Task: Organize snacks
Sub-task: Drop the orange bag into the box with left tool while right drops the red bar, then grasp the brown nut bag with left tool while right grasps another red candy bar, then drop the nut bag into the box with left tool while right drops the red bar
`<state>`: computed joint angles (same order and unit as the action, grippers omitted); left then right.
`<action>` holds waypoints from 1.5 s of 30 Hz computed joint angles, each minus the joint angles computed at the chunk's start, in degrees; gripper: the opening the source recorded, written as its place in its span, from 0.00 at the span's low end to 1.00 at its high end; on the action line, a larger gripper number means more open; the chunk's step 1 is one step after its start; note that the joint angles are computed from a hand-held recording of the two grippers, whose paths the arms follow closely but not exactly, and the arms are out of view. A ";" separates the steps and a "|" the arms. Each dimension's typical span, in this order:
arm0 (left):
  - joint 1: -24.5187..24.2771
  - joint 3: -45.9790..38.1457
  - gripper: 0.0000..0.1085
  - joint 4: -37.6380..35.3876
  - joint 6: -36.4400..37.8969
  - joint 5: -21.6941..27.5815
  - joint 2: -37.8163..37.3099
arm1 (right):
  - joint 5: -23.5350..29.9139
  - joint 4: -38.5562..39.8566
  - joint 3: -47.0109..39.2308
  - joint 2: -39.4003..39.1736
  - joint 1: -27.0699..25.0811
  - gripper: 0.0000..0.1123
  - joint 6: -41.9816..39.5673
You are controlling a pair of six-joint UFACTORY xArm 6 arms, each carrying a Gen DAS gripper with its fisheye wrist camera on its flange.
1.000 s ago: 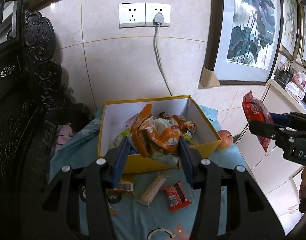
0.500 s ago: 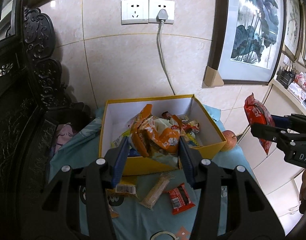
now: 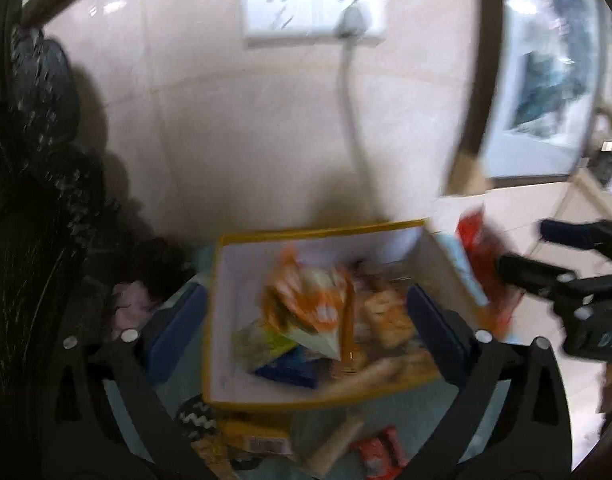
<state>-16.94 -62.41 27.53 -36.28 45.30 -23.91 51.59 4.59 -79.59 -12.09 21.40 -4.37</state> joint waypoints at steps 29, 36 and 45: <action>7.35 39.57 0.92 -1.89 -6.70 6.42 -27.06 | -0.15 -1.36 34.87 -11.91 13.20 0.70 7.29; 8.05 39.90 0.30 -3.37 -0.24 2.48 -22.60 | -0.29 -3.68 32.54 -6.02 15.70 0.39 4.51; 6.51 45.89 0.29 -10.57 0.11 6.85 -39.88 | 0.23 7.93 38.42 -17.59 8.15 0.39 -2.82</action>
